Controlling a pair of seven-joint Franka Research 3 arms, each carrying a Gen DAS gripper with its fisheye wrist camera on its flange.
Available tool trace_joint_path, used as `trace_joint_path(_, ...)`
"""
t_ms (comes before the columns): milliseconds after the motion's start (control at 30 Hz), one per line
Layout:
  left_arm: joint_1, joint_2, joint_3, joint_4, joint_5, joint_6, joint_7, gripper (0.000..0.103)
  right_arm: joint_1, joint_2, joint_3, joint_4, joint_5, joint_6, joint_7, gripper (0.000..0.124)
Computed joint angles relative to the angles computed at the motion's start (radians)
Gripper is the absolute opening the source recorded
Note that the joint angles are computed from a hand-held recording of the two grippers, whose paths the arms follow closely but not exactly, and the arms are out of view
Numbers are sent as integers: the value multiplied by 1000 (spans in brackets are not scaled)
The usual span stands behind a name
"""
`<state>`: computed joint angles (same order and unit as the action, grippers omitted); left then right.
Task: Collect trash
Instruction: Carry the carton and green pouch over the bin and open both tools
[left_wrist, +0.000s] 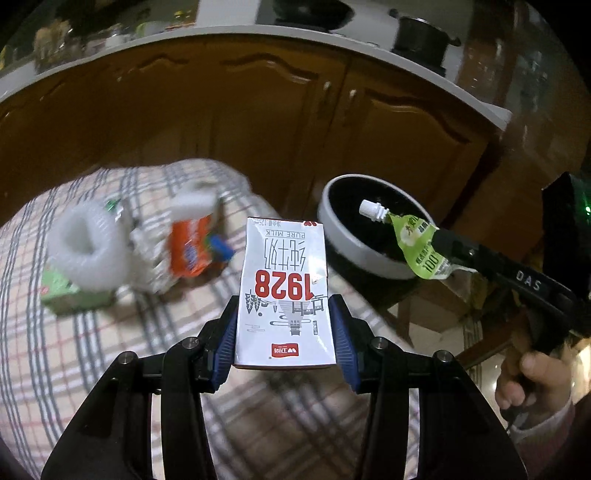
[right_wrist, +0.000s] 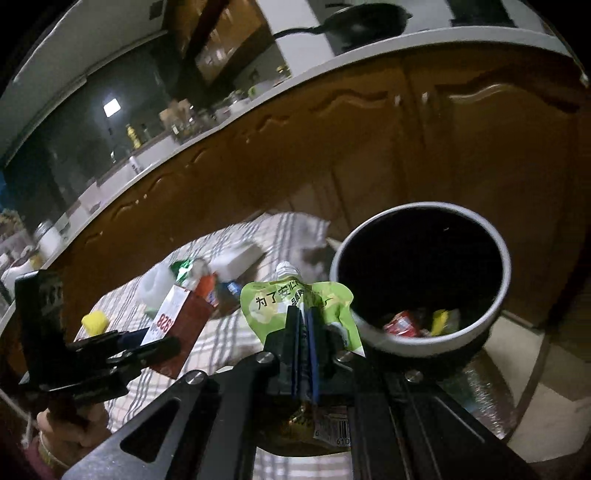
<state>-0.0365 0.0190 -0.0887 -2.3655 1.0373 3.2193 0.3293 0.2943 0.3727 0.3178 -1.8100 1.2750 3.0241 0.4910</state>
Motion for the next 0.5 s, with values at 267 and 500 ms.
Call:
trace_joint_path(267,28,109,-135,113,-421,-33,434,46,-27,20,-21,34,-29,39,36,4)
trace_joint_path(500,14,193,-176,216,-584,-82,614,46,-62,57,-16,63,-116,61,123,4)
